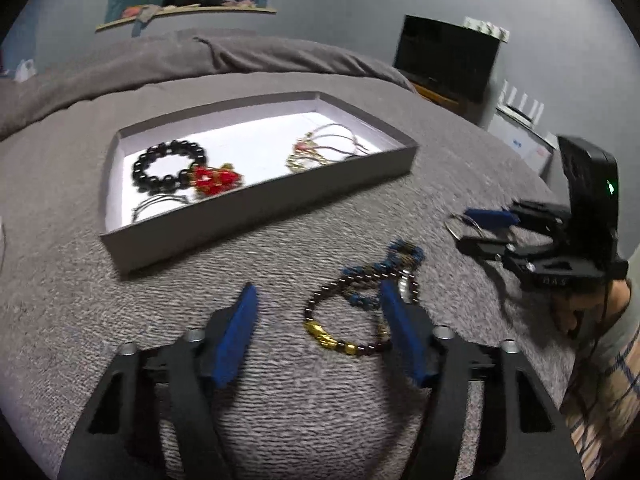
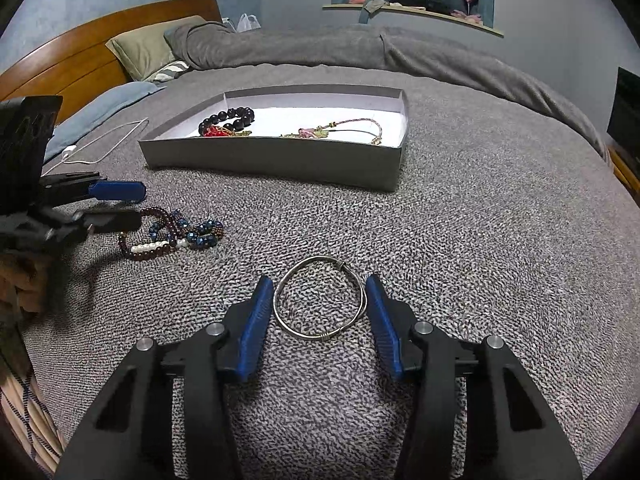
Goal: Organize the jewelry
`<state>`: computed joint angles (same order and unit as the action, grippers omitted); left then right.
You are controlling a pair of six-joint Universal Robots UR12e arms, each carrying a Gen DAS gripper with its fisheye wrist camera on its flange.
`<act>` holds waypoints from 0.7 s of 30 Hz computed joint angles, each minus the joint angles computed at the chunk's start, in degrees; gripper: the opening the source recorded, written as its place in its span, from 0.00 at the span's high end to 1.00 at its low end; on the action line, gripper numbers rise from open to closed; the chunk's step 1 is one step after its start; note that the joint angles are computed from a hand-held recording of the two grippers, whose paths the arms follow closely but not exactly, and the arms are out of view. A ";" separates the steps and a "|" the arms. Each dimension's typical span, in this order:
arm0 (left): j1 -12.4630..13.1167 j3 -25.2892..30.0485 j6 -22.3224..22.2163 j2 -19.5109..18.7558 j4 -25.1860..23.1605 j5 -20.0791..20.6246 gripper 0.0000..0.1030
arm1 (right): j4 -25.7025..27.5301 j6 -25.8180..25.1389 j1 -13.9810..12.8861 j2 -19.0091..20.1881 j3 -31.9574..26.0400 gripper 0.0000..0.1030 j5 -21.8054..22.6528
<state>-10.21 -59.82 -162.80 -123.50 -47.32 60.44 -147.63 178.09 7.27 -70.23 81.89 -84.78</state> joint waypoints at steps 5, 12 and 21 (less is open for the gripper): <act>-0.59 1.16 2.33 -0.46 -3.74 3.02 0.60 | 0.16 -0.10 0.15 0.08 -0.10 0.54 -0.37; -1.06 0.43 4.13 -0.18 -3.35 4.84 0.63 | 0.95 0.05 0.27 0.29 -0.45 0.53 -0.55; -1.41 -1.02 5.07 0.62 -0.42 6.17 0.93 | 0.91 0.21 0.30 0.40 -0.56 0.54 -0.63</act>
